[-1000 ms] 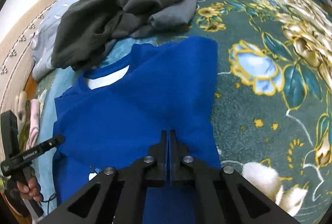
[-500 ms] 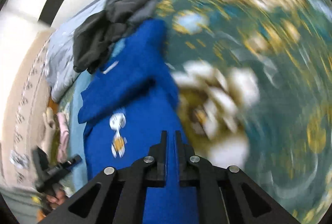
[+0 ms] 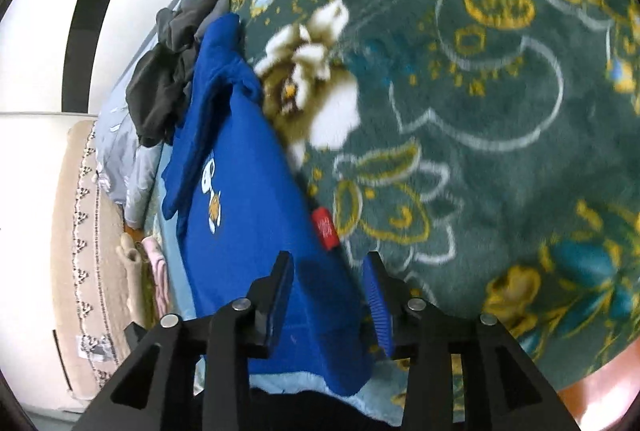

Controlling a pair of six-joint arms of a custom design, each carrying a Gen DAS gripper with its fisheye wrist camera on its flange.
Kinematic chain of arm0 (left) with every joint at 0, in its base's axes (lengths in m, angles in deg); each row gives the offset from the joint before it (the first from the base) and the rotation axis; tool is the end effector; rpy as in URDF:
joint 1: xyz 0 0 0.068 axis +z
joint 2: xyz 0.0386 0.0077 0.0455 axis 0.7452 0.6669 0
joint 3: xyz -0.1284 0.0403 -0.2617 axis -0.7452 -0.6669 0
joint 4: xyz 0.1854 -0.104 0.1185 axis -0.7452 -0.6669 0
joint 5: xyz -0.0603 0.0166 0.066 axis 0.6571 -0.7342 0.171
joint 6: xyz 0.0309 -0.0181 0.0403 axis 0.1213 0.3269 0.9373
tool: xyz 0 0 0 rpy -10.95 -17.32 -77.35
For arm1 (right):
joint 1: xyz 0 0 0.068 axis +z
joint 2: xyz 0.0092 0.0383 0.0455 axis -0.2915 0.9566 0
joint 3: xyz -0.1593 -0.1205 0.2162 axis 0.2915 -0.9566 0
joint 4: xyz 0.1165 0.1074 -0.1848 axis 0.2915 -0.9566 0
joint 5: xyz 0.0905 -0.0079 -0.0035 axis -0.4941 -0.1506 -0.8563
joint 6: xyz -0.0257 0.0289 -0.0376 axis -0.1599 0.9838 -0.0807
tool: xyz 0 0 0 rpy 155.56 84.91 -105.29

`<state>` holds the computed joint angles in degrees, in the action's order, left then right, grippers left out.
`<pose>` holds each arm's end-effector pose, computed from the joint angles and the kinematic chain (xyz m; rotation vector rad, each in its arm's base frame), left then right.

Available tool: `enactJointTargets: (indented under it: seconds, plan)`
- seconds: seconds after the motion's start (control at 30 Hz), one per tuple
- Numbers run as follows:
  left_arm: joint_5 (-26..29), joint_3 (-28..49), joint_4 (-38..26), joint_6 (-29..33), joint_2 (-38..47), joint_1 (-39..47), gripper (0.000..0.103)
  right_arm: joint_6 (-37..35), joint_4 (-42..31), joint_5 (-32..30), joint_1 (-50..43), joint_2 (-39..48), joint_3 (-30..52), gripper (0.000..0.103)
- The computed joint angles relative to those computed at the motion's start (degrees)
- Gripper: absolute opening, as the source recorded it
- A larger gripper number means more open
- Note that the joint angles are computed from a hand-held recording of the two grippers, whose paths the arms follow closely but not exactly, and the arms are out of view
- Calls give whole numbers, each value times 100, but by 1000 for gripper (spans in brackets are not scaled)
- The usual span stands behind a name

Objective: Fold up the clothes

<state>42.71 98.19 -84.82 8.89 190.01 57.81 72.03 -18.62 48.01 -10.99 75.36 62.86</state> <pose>0.3138 0.0382 0.0428 -0.6761 2.8026 -0.6608 0.3257 0.0534 0.0464 0.6934 2.6799 1.0282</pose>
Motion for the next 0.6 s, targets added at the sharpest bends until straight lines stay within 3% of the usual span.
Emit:
enactJointTargets:
  seconds: [0.13, 0.3, 0.4, 0.6]
  plan:
    - [11, 62, -41, 53, 21, -160, 56, 89, 81, -78, 173, 270, 104, 40]
    - [526, 90, 9, 16, 156, -195, 56, 325, 385, -101, 270, 437, 131, 40]
    - [939, 68, 116, -53, 270, -166, 56, 401, 757, -334, 180, 536, -23, 41]
    - [1245, 296, -151, -96, 429, -154, 56, 640, 1447, -968, 5, 821, -240, 41]
